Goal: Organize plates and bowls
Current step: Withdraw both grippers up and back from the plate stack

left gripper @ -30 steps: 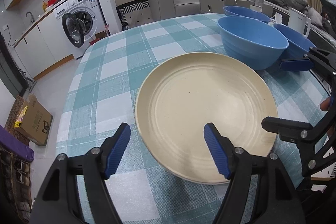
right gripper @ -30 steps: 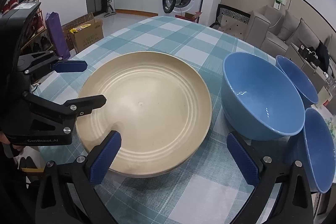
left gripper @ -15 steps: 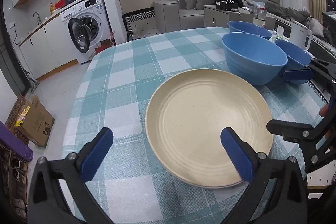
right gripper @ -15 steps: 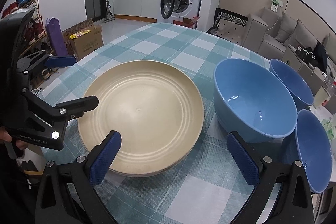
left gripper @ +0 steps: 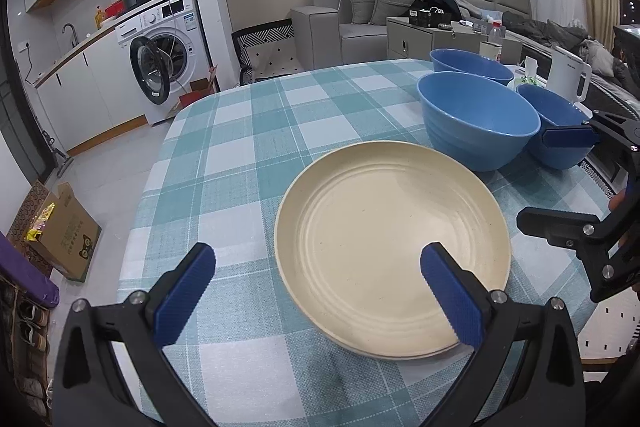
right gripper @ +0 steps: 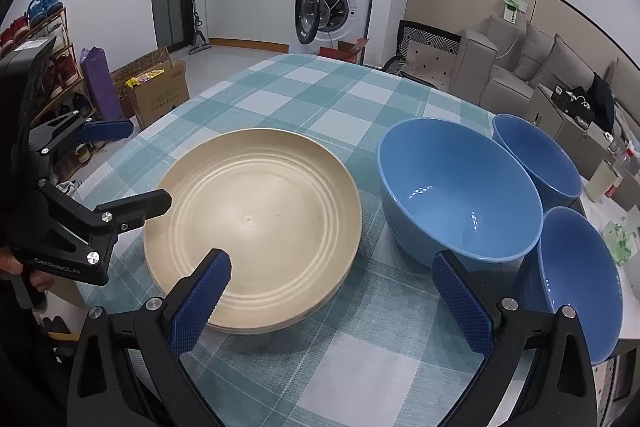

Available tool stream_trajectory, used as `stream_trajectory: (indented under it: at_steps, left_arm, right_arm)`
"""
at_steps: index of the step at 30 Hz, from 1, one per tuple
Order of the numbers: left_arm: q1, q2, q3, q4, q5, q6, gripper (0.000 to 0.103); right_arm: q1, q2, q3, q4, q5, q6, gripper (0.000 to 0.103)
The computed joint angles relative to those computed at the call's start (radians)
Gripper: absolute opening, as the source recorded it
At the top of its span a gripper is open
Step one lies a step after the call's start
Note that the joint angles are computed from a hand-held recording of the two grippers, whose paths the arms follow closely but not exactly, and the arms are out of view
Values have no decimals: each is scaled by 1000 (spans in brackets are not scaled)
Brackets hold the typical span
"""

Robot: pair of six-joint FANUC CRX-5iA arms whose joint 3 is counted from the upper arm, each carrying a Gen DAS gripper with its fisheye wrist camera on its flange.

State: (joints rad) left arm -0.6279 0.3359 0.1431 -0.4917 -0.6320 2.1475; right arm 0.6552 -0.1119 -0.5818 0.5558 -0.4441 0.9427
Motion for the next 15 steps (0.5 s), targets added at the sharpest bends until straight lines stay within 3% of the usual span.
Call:
stream_trajectory:
  at_steps: [15]
  left_arm:
    - [-29,14,40,-25,1,9,103]
  right_arm:
    - [-29,-62,-18,10,0,-15,102]
